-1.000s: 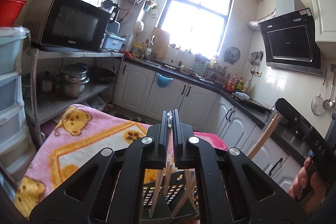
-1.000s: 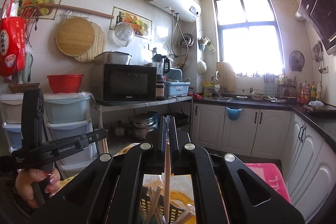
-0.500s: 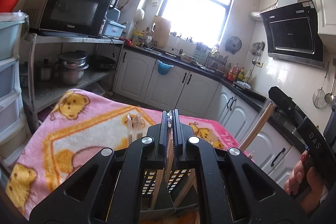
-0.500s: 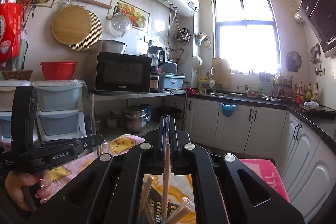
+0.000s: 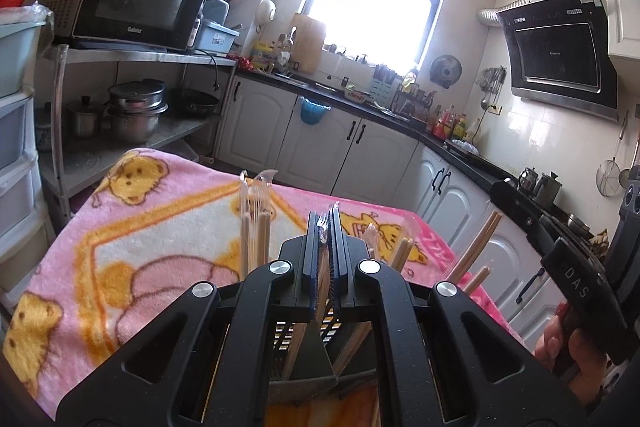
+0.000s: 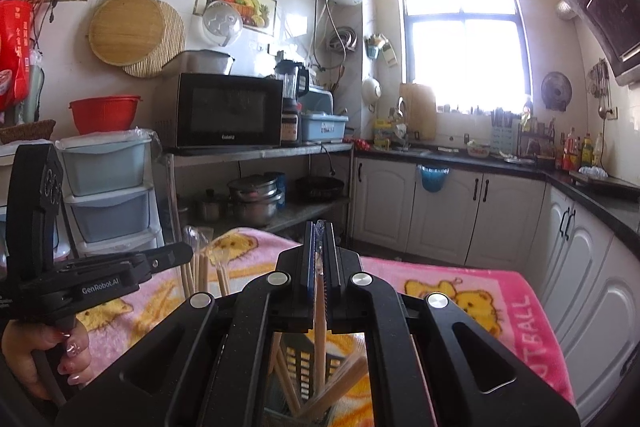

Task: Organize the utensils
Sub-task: 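Open both tools to release the chopsticks and withdraw them from the basket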

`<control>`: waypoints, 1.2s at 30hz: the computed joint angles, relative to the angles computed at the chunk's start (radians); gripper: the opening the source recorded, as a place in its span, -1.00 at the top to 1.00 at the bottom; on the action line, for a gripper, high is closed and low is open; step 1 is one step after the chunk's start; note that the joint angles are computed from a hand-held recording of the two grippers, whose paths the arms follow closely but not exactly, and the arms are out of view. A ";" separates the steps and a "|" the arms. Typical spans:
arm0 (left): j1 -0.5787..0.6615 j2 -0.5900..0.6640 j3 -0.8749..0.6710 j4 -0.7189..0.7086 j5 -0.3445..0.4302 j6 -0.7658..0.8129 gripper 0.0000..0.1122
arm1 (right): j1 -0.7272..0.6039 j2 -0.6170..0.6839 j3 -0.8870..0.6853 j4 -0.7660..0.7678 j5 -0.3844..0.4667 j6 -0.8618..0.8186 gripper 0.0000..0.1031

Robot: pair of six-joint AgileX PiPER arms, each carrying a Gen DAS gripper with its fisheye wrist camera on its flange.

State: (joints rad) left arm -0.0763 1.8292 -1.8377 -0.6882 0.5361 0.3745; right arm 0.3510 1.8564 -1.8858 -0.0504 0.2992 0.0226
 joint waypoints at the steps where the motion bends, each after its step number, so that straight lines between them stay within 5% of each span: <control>1: 0.000 -0.001 0.003 0.003 0.002 -0.002 0.96 | 0.000 0.001 -0.001 0.007 0.011 -0.001 0.92; 15: 0.005 -0.033 0.048 0.013 0.008 -0.002 0.96 | -0.024 -0.078 0.128 0.054 0.041 0.037 0.27; 22: 0.019 -0.069 0.103 -0.009 -0.003 0.024 0.42 | -0.033 -0.124 0.194 0.080 0.049 0.026 0.10; 36: 0.047 -0.144 0.202 -0.065 -0.015 0.076 -0.30 | -0.023 -0.201 0.303 0.065 0.023 0.049 -0.08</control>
